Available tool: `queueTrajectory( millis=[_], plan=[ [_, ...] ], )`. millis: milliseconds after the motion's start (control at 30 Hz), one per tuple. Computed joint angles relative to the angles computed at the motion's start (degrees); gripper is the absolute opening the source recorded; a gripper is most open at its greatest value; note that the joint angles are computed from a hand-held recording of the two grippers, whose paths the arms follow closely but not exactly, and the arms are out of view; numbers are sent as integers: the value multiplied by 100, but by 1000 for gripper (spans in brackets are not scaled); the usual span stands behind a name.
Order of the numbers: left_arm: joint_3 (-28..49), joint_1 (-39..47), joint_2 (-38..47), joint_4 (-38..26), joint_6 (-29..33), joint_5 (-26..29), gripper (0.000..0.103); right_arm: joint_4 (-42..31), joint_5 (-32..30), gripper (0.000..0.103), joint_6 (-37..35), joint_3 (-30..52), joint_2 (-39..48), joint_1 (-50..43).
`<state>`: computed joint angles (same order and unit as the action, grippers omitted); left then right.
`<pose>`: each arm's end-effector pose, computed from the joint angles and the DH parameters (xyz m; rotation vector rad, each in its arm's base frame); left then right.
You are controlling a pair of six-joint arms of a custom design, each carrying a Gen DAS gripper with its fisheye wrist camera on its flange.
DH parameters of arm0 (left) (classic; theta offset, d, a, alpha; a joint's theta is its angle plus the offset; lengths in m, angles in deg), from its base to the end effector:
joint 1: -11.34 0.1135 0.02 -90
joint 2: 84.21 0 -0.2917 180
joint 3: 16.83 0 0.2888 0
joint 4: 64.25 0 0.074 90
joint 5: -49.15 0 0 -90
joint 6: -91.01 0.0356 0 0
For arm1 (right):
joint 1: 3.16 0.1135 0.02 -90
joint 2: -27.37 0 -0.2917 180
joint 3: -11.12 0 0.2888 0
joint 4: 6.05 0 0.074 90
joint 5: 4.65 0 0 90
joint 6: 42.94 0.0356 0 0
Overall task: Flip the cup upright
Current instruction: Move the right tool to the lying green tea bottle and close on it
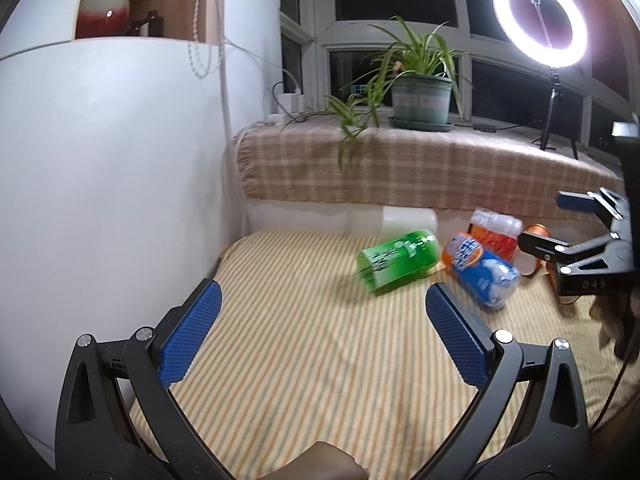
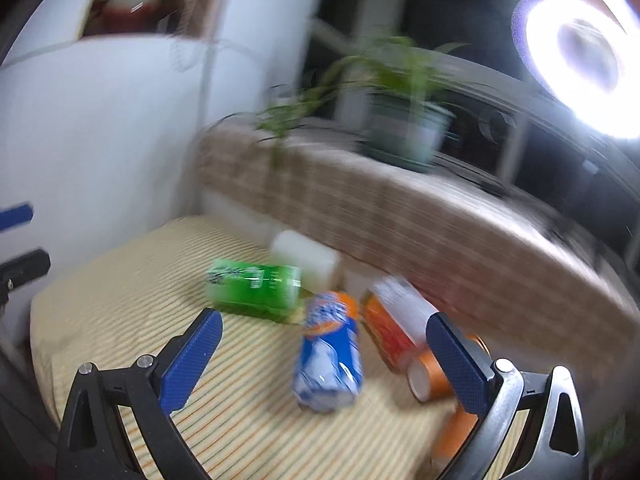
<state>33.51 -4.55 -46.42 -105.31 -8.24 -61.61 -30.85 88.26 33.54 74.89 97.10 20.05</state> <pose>0.1628 -0.0332 0.3038 -0.1029 2.0323 0.0998 0.2767 0.1167 0.3011 -0.6350 2.0093 0.0479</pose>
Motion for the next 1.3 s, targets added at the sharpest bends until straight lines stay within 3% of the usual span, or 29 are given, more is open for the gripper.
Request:
queueTrajectory(
  millis=[200, 467, 933, 1300],
  plan=[
    [-74, 336, -24, -42, 126, 174, 103, -274, -468, 100, -1155, 838, 1054, 107],
    [-106, 568, 2, -116, 136, 232, 103, -1025, -726, 92, -2055, 2045, 2375, 247],
    [-232, 1450, 256, -60, 284, 759, 103, -1684, 243, 88, -4212, 3595, 4156, 817],
    [-243, 1860, 675, 240, 364, 1073, 103, -1222, 915, 83, -5324, 3875, 4814, 1030]
  ],
)
